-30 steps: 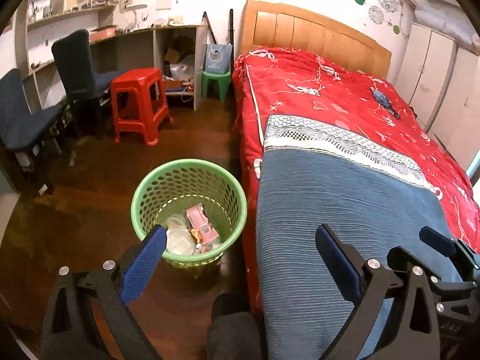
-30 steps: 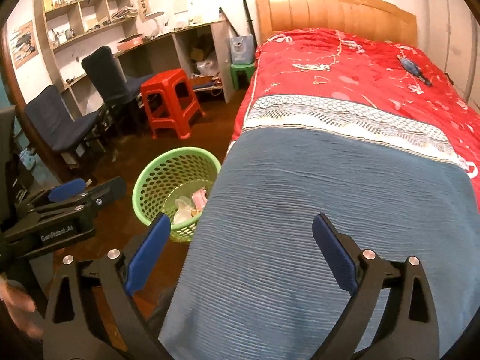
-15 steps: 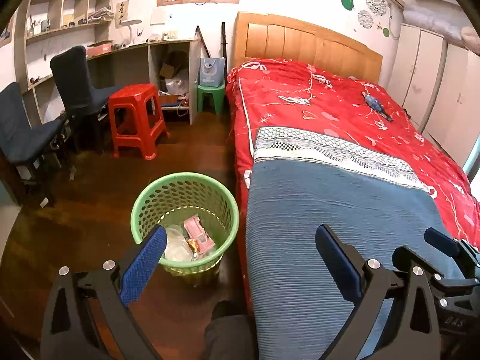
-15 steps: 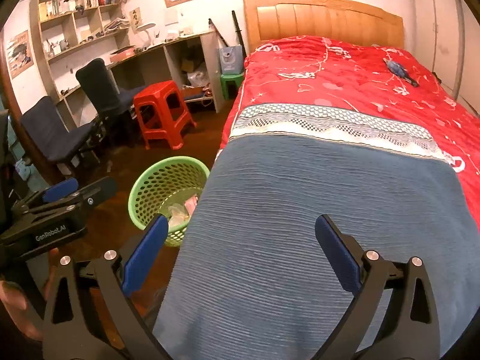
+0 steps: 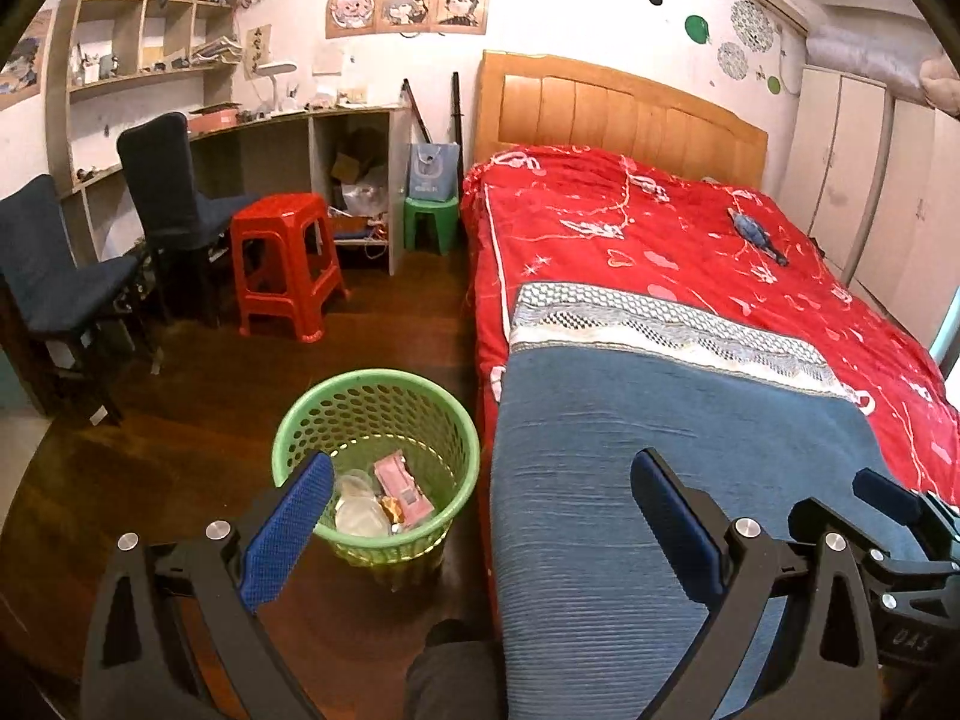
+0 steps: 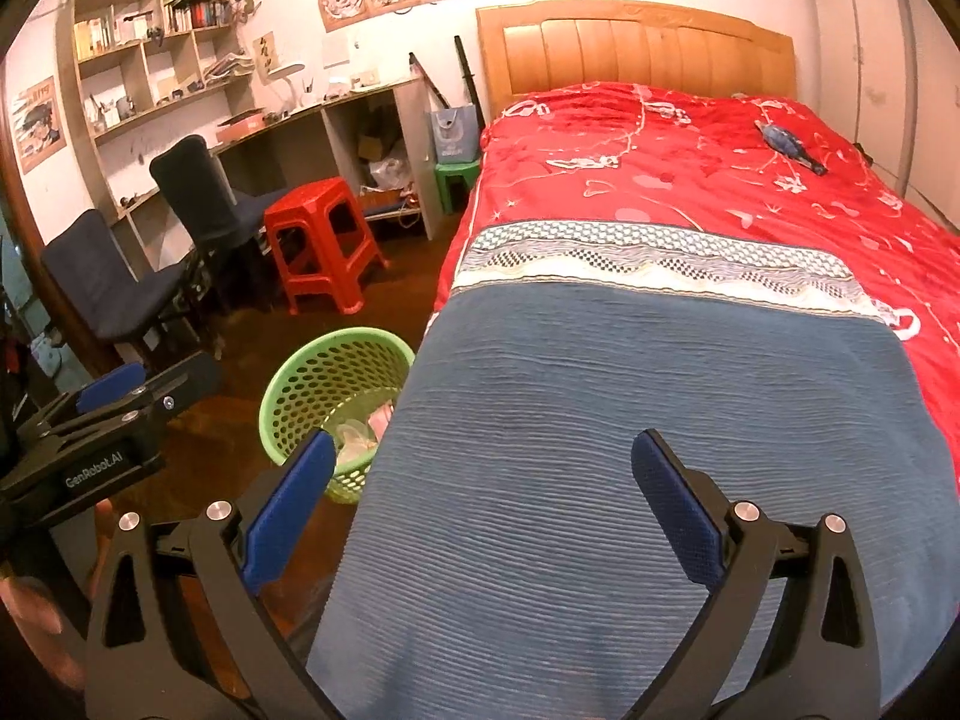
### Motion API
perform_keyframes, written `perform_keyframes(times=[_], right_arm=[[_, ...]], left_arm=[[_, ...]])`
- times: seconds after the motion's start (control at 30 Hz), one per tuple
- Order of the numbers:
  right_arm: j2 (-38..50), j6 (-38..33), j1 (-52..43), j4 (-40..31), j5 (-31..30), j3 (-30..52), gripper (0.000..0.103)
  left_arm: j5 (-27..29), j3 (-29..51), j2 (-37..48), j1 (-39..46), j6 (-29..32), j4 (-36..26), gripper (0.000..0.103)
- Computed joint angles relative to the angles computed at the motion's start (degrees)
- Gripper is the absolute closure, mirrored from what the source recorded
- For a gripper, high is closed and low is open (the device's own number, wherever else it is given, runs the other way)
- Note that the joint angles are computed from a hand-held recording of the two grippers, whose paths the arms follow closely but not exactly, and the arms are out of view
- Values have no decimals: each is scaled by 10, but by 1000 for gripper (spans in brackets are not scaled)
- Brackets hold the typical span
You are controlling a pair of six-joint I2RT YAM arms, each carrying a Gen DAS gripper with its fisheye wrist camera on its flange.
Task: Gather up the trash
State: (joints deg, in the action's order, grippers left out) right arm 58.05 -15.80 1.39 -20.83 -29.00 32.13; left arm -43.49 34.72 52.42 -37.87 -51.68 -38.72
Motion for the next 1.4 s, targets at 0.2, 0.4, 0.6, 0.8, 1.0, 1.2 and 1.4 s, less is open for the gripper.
perform_keyframes(times=[0.2, 0.4, 0.6, 0.8, 1.0, 1.2, 1.4], right_arm=[[-8, -1, -14, -7, -10, 1, 5], [-14, -6, -25, -10, -17, -1, 5], [-16, -10, -33, -18, -25, 2, 5], [-16, -10, -37, -24, -27, 5, 5], [-14, -7, -38, -29, -27, 10, 5], [-11, -9, -39, -29, -28, 11, 5], [-11, -11, -41, -30, -29, 12, 5]], left_arm=[[-27, 13, 12, -25, -26, -23, 7], [-48, 28, 27, -46, -41, -36, 7], [-58, 33, 34, -52, -42, -41, 7], [-60, 36, 38, -54, -43, -42, 7], [-60, 39, 38, -55, -42, -44, 7], [-61, 39, 39, -55, -42, -44, 7], [-60, 39, 38, -54, -40, -44, 7]])
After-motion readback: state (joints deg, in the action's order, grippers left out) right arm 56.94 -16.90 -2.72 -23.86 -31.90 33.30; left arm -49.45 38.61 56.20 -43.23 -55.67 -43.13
